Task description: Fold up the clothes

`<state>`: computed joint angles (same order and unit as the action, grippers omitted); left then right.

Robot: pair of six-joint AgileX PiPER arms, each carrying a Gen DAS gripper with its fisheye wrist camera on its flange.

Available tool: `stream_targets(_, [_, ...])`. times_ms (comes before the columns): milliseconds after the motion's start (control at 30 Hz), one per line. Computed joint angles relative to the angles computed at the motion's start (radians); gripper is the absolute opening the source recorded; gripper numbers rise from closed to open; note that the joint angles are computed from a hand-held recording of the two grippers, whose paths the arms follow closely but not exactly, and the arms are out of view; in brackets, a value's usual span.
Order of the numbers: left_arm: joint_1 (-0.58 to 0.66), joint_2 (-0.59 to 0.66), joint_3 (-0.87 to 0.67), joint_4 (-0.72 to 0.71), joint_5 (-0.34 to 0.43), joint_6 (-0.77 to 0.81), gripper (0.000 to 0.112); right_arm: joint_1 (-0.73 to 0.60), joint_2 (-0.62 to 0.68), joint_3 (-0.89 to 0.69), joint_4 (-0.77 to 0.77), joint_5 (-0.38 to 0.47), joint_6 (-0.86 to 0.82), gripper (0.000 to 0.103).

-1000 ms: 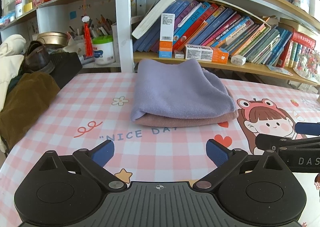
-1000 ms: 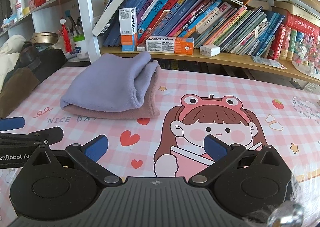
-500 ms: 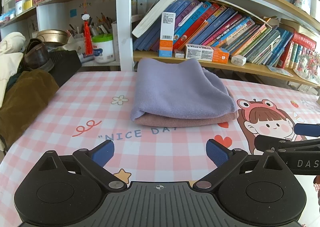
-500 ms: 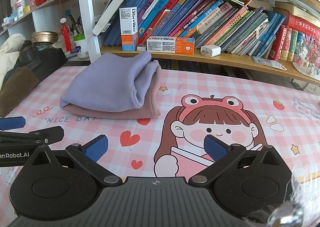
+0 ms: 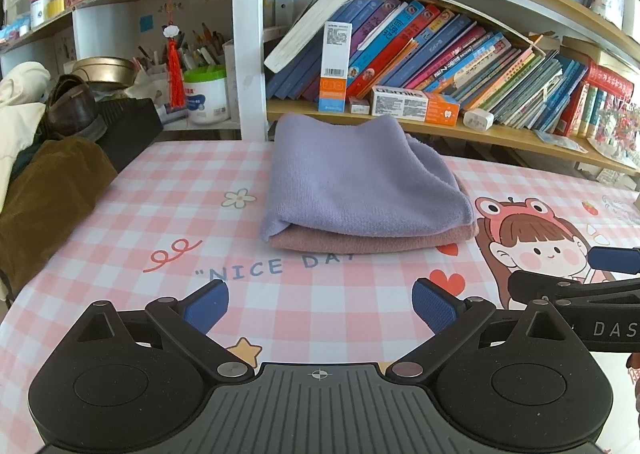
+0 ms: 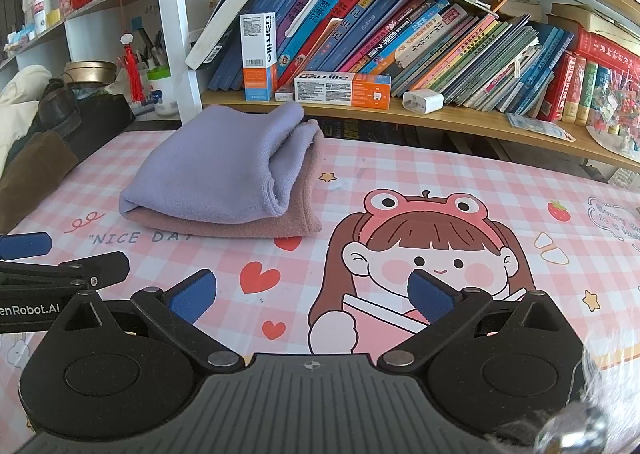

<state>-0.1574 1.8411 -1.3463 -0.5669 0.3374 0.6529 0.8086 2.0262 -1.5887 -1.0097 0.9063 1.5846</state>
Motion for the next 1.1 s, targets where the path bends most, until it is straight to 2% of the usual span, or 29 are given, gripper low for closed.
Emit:
stream_targets(567, [0.003, 0.016, -0.022, 0.027, 0.018, -0.038, 0.103, -0.007, 0.009, -0.008, 0.004, -0.004, -0.005, 0.103])
stream_targets(867, [0.016, 0.007, -0.014, -0.087, 0.029, 0.052, 0.103, -0.013, 0.008, -0.001, -0.001, -0.005, 0.005, 0.103])
stream_targets(1100, [0.006, -0.003, -0.006, -0.048, 0.021, 0.018, 0.103, -0.012, 0.0, 0.011, -0.008, -0.007, 0.023, 0.103])
